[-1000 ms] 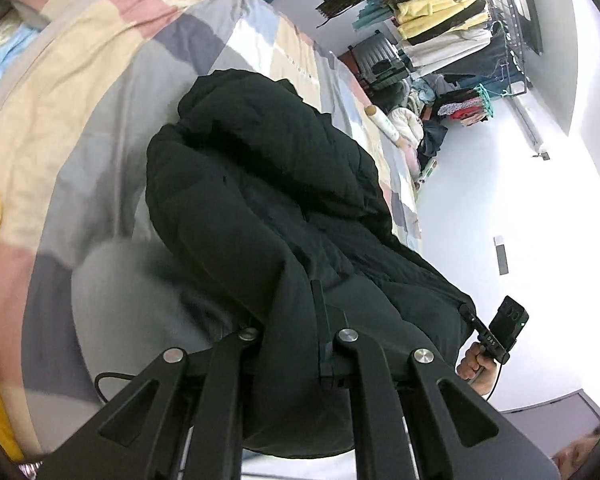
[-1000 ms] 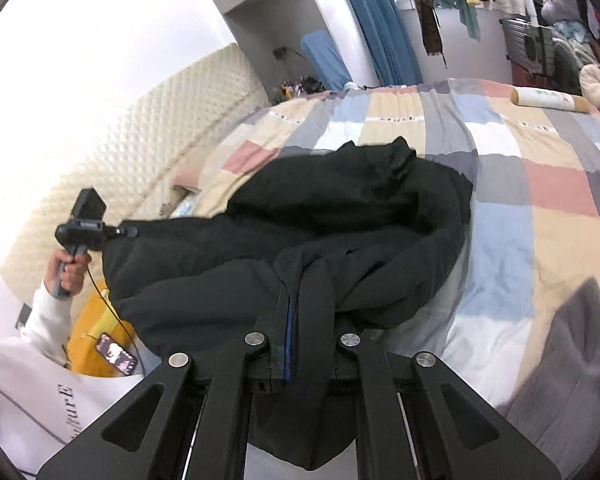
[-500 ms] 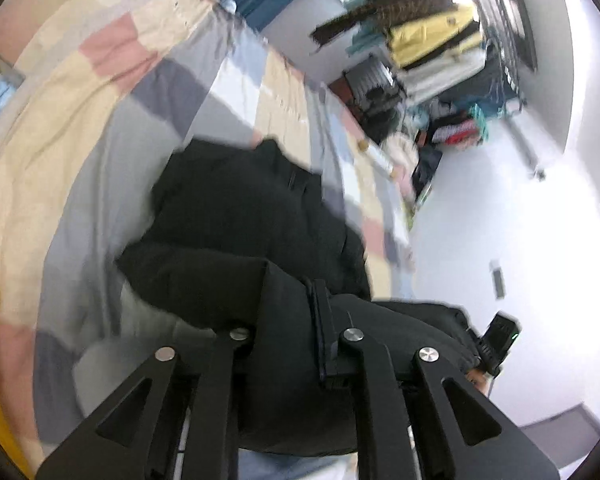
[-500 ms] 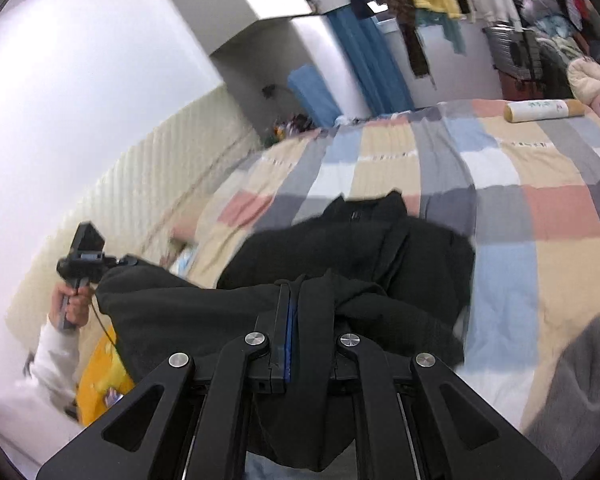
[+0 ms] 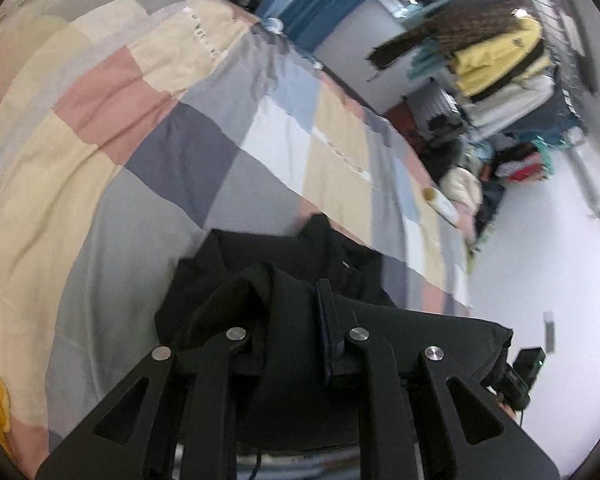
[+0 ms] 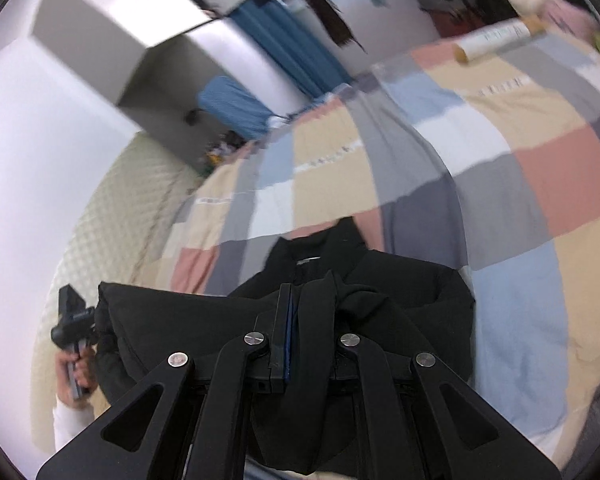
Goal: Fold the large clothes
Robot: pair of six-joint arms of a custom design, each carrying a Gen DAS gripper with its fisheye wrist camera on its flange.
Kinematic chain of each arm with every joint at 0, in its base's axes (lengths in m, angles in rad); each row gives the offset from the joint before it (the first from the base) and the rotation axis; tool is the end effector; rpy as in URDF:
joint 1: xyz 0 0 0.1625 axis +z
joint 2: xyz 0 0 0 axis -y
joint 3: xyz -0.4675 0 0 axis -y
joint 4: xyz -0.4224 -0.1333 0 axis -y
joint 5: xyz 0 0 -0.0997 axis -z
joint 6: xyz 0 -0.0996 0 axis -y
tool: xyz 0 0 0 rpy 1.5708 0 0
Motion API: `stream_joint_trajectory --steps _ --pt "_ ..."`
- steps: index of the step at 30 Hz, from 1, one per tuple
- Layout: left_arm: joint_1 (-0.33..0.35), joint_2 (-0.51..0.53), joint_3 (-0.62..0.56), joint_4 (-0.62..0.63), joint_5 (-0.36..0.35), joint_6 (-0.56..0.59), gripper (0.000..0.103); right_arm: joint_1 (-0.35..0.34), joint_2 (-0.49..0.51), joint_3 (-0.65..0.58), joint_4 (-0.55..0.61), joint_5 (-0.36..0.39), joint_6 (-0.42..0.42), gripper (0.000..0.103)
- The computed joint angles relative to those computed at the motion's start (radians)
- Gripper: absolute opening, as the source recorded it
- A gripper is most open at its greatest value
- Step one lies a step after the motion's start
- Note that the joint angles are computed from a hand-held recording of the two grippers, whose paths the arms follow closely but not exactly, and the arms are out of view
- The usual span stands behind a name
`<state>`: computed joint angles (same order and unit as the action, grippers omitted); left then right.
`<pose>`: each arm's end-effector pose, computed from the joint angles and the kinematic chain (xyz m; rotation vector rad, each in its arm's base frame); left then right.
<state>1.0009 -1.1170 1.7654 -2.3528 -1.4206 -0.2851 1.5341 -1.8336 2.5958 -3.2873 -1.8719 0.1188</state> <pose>-0.2278 -0.6302 0.2433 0.4173 3.0189 -0.2806 0.0920 -0.3229 0.3486 -0.4013 -2.5511 1.3459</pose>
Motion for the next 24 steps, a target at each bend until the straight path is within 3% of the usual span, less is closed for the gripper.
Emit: stream_joint_trajectory --steps 4,10,14,17,18,22,24 --pt "0.016 0.094 -0.033 -0.04 0.047 0.013 0.021 -0.121 0.07 -0.034 -0.004 0.056 -0.007 0.005" --pt "0.042 0.176 -0.071 -0.044 0.059 0.005 0.021 -0.291 0.146 -0.057 0.002 0.196 -0.011 0.005" --pt "0.066 0.18 -0.089 0.0 0.002 -0.029 0.023 -0.362 0.128 -0.043 0.028 0.316 -0.009 0.012" --pt "0.08 0.158 -0.096 0.049 -0.057 -0.068 0.03 -0.385 0.074 -0.034 0.092 0.381 -0.046 0.017" --pt "0.085 0.15 -0.096 0.06 -0.077 -0.078 0.037 -0.39 0.057 -0.031 0.114 0.399 -0.05 0.019" --pt "0.085 0.08 -0.061 0.066 -0.143 -0.081 0.079 -0.377 -0.028 -0.004 0.175 0.422 -0.06 0.03" --pt "0.07 0.041 -0.037 0.061 -0.14 -0.068 0.08 -0.337 -0.064 0.004 0.196 0.39 -0.063 0.044"
